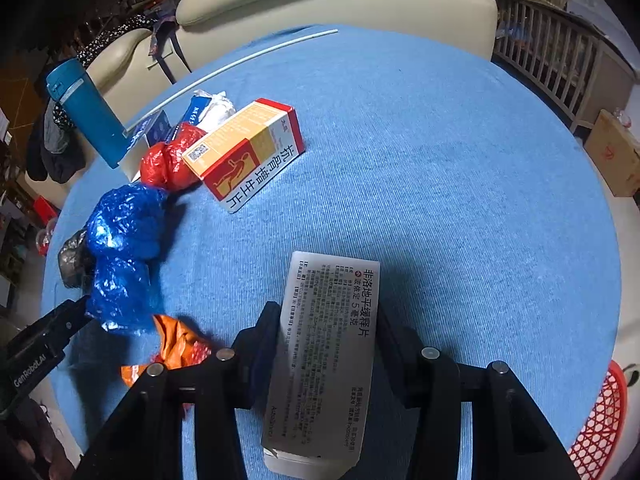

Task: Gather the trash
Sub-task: 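Grasp the clear plastic tray with the left gripper while the right holds the leaflet, then carry both items to the red basket and open the right gripper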

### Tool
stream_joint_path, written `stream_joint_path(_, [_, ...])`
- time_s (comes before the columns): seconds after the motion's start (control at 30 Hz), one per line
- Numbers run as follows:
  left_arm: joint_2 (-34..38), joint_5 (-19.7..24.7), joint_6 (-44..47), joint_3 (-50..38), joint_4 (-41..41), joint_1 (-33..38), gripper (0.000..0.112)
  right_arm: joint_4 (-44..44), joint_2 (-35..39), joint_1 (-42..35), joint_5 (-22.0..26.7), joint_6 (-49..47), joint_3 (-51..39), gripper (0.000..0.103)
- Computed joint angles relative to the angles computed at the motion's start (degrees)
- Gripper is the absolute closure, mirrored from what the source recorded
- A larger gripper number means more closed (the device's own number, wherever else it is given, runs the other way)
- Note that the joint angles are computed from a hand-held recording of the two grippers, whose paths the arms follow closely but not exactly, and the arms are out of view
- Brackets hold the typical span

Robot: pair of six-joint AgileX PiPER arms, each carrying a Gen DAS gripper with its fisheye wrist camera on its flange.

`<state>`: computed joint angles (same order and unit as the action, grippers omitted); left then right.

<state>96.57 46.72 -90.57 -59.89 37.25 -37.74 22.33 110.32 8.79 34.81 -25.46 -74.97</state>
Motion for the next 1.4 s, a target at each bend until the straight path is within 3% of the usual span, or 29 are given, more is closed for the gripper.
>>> stream_joint_path(0.37, [-5.36,2.96,-5.50,3.29,4.69,-6.39,0.064,4.06,-7.74,-2.61,-1.92,-3.41,9.59,0.053])
stream_joint_path(0.83, [-9.55,13.41,-10.01,0.16,10.84,-17.05,0.064,13.82,-20.25,-8.85,-1.17,-10.95,16.85,0.053])
stream_joint_path(1.13, [-6.91,17.54,-7.25,-8.17,15.21,-23.48,0.064,25.51,-28.67,-23.48,6.12,-23.71,20.93,0.053])
stream_joint_path(1.4, [0.61,15.13,-0.54,-18.71,15.71,-26.34,0.064,31.56,-29.91,-42.74,14.60,-34.38,21.14,0.053])
